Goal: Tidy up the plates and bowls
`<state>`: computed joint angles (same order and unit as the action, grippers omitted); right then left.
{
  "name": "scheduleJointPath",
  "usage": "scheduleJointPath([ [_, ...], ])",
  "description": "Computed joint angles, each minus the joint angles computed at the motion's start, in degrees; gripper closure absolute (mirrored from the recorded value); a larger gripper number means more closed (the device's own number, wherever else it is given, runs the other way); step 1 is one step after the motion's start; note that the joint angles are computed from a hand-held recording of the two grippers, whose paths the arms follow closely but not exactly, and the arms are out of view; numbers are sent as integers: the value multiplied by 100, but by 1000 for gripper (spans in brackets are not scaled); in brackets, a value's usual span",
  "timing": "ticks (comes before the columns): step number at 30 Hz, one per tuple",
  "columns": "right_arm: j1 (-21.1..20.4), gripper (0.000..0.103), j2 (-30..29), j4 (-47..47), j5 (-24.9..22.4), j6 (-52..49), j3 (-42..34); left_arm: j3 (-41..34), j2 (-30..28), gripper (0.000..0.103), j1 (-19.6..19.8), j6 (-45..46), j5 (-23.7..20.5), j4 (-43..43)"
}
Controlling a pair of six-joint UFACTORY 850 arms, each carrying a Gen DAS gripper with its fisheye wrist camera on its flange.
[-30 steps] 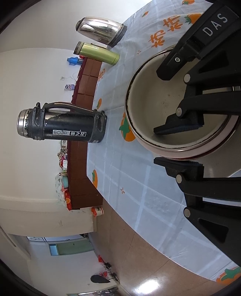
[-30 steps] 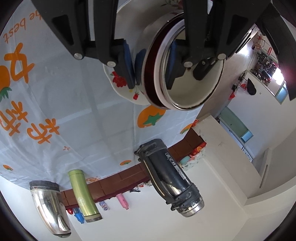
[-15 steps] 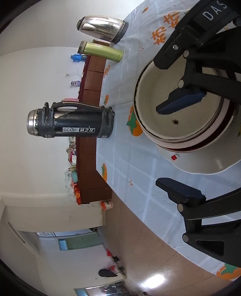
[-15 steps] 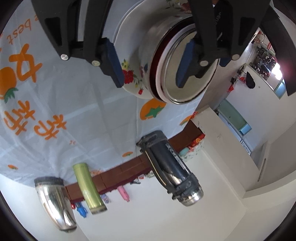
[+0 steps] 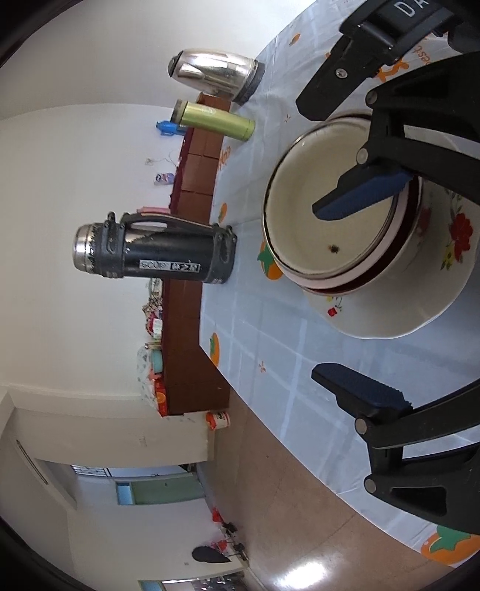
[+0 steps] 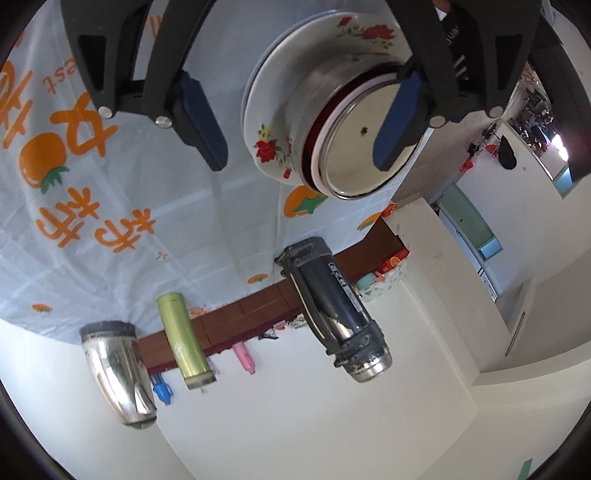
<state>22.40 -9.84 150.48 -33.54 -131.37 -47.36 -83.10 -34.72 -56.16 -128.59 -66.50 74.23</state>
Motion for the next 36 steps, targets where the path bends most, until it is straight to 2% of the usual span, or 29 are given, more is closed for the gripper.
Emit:
scheduleJointPath([
  [4, -15, 10, 138, 392, -84, -324, 162, 0, -24, 20, -76, 21, -53, 72],
  [12, -2, 9, 252, 720, -78, -774, 262, 69, 1, 20, -224, -129, -254, 205],
  [20, 178, 2, 631, 1782, -340, -2173, 671, 88, 11, 20, -352, -101, -297, 326],
  [36, 226, 0, 1194, 1827, -741, -2792, 1259, 47, -20, 19, -648, -2, -535, 509],
])
